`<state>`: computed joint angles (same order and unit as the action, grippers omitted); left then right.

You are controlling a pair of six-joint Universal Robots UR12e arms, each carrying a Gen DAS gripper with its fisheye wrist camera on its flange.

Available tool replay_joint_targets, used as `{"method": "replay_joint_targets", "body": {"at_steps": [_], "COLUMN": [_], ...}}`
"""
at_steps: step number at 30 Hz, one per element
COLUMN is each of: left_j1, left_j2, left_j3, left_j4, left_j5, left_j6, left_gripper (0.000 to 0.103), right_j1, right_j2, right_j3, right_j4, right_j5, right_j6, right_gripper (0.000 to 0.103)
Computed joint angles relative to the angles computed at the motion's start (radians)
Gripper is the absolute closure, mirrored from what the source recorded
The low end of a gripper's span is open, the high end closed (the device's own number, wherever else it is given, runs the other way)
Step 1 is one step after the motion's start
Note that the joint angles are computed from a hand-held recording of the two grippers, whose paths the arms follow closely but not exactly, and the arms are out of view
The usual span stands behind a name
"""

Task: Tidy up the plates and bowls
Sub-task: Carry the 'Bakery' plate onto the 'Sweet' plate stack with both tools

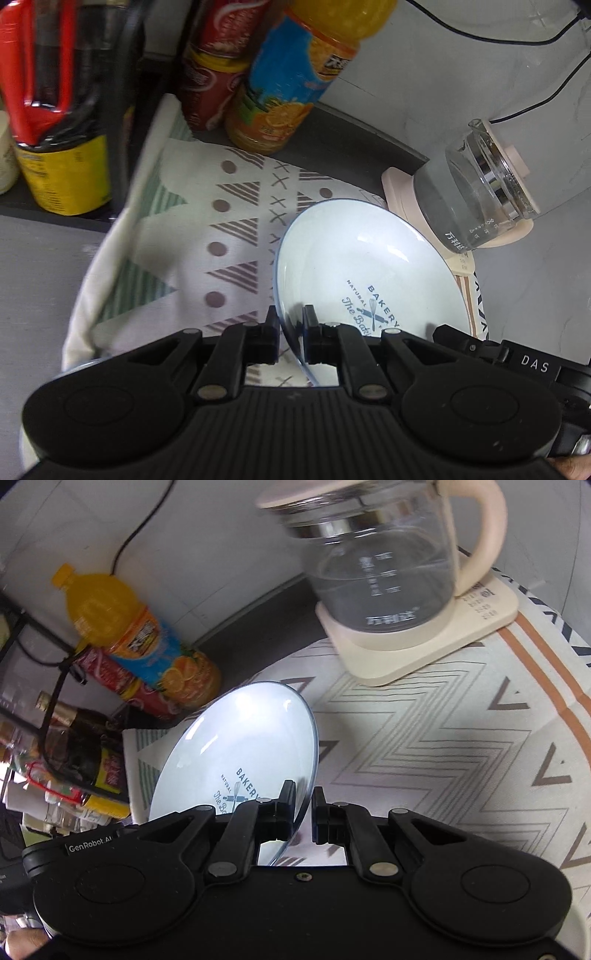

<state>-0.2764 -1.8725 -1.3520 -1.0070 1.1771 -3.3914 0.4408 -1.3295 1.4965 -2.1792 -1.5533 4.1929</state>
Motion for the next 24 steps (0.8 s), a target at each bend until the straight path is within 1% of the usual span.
{"method": "replay_joint_targets", "body": {"at_steps": [7,13,17,24], "left_j1": [0.036,0.062,0.075,0.096], "left_j2": [0.044,0.073,0.091,0.133], "left_j3": [-0.047,-0.08,-0.099,-0.145], "left_j4": [0.005,0.001,-0.007,-0.015], "left_j5": [-0.017,-0.038,-0.048,-0.064], "left_j6": [0.053,0.08,0.1,0.134], "left_gripper": [0.093,0.093,0.093,0.093], "right_j1": [0.049,0.086,0.106,0.132], "right_j2": [0.022,0.035,0.042,0.043], "right_j3": [-0.037,-0.06,-0.077,-0.091], "right_j4": [-0.004,-0.013,0.003,0.028], "right_j5": [-0.044,-0.076,-0.095,-0.1], "right_j6": [0.036,0.072,0.077,0.078], "right_gripper": [0.094,0.094,0.094,0.094]}}
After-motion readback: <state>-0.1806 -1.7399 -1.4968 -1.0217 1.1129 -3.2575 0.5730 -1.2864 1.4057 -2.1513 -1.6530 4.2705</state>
